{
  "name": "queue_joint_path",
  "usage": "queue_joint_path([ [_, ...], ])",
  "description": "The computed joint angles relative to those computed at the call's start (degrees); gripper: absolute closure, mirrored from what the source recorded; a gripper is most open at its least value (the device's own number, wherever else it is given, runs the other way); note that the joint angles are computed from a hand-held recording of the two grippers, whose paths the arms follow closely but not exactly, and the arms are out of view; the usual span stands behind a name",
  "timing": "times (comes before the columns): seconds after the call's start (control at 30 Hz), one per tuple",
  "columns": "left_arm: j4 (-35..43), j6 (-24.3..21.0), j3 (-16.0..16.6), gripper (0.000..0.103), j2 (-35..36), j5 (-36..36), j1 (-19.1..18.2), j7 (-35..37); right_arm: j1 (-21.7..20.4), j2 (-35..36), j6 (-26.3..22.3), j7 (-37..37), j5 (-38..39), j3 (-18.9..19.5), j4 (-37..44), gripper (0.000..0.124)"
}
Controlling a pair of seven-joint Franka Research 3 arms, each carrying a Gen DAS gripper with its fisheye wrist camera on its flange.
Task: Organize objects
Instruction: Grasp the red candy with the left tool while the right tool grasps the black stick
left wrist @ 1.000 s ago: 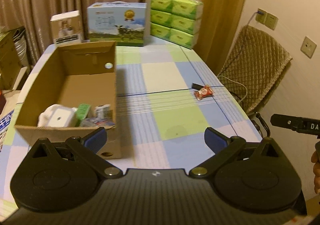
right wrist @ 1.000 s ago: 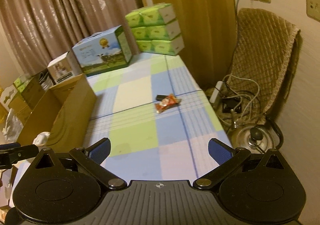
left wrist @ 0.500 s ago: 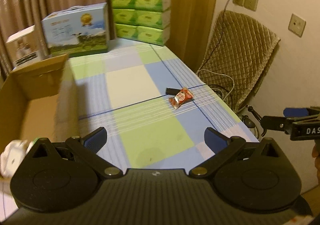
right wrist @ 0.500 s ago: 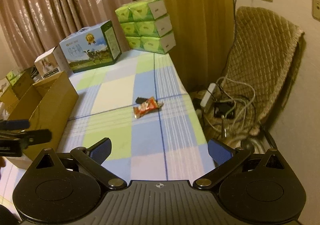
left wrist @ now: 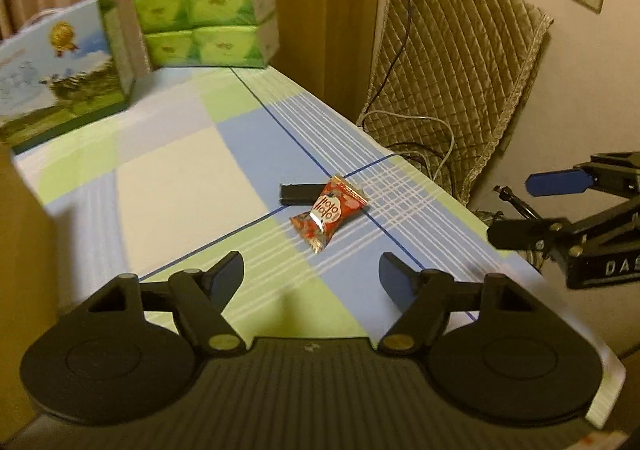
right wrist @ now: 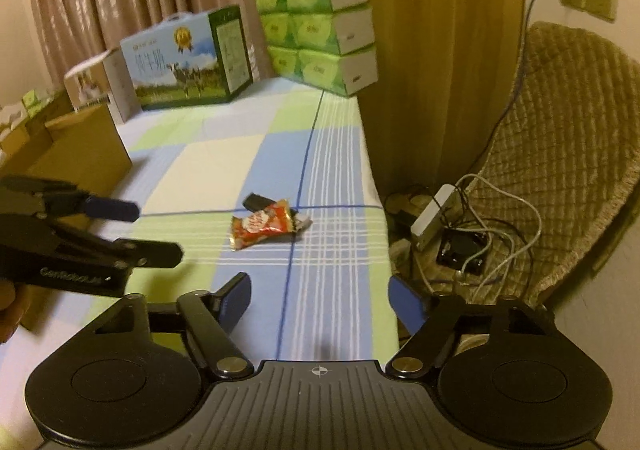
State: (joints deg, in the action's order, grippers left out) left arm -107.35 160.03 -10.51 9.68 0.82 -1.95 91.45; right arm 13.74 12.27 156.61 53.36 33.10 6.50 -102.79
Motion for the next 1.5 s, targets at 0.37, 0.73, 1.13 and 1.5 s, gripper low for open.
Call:
queue_joint_path([
  [0.37,15.18,-2.41,-1.77,0.047,15.02,3.44,0.29,4.9,-0.59,9.34,-1.17,-0.13,-2.95,0.57,8.09,0.055],
  [0.73,16.84,-6.61,-1.07,0.08,15.27,2.44,0.28,4.7,-1.23,13.24,-2.11,-0.9,-3.61,1.87,12.95,0.055],
  [1.13,-1.82,-1.18,4.58,0.08,1.27,13.84,-0.19,-16.82,4.23,21.87,-5.02,8.13,-9.19,-0.25,24.8,0.055],
  [1.5,-5.57,2.58,2.66,0.08,-0.51,9.38,2.09,-13.57,4.02,29.8,-2.98,3.77,-14.63,2.42,33.64,0.063],
])
